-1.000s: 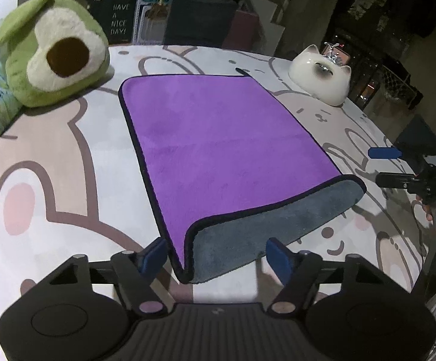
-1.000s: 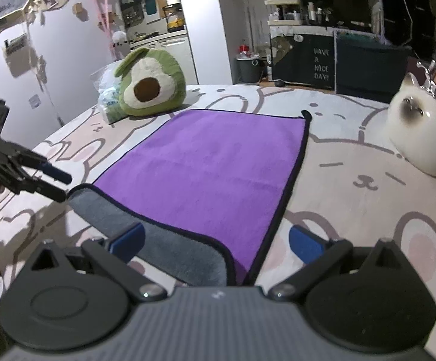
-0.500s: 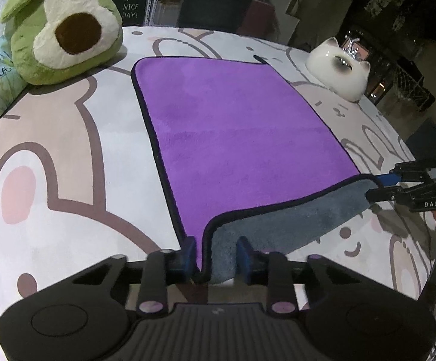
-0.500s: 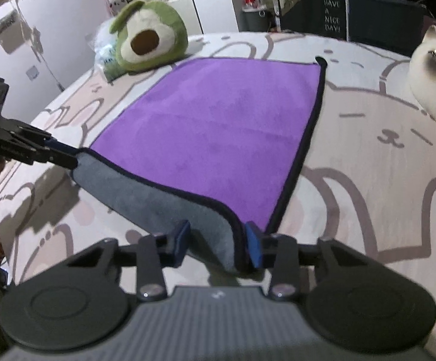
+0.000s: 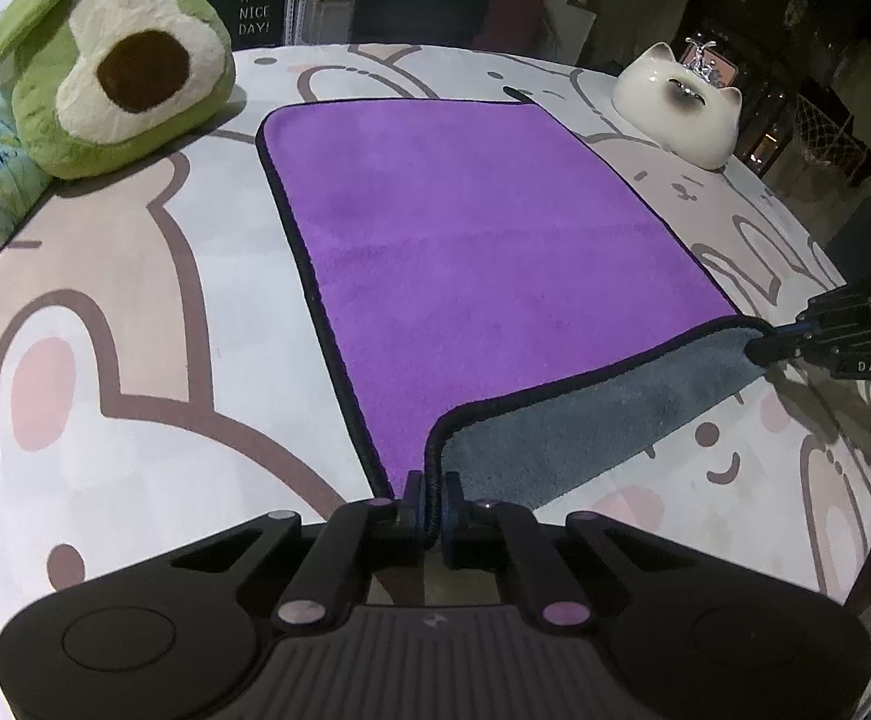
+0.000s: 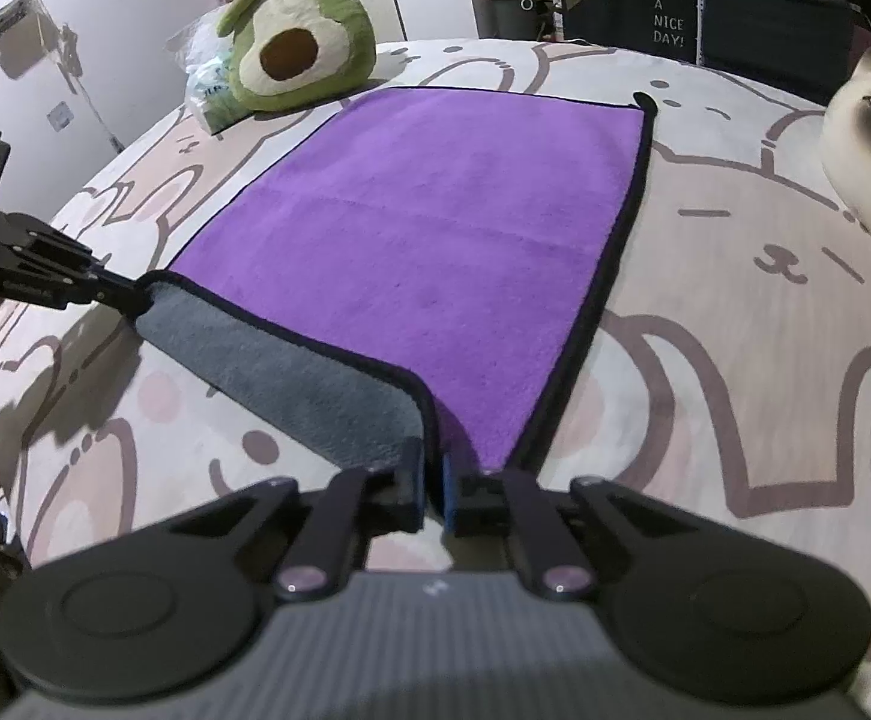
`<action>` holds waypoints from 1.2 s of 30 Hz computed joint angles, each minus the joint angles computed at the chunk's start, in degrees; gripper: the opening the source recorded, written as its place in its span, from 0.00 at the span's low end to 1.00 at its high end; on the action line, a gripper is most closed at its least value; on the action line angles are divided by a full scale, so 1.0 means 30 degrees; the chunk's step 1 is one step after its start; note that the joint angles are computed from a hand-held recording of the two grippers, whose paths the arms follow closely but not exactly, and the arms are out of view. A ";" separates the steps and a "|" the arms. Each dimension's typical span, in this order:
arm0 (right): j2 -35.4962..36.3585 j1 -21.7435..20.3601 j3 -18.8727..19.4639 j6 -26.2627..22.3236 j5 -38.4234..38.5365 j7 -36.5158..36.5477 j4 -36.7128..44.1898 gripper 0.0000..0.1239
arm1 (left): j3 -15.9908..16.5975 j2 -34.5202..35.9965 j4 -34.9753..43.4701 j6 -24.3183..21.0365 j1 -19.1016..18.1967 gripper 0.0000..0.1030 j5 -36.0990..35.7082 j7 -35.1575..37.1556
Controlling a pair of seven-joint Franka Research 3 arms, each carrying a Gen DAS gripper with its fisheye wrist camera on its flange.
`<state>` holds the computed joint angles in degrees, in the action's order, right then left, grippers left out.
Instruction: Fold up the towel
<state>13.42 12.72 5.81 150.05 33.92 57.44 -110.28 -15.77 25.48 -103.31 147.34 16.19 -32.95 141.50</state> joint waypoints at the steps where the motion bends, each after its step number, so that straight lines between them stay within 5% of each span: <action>1: -0.0027 0.0032 -0.0008 0.0119 -0.0014 0.0061 -0.0034 0.05 | -0.0030 -0.0056 -0.0075 0.0232 -0.0010 0.05 -0.0075 0.0016; 16: 0.0110 0.0479 0.0008 0.4124 -0.0767 0.2225 0.0469 0.04 | -0.1748 -0.0454 -0.0198 0.5203 0.0398 0.04 -0.2951 0.0660; 25: 0.0613 0.0173 0.0485 0.5658 -0.0508 0.2576 0.1736 0.04 | -0.3821 -0.0007 0.0762 0.7513 0.1554 0.04 -0.4715 0.2363; 36: 0.2500 0.0297 0.0354 0.7079 -0.1636 0.3396 0.4450 0.04 | -0.4293 0.2230 0.3552 0.7813 0.1448 0.04 -0.1955 0.0234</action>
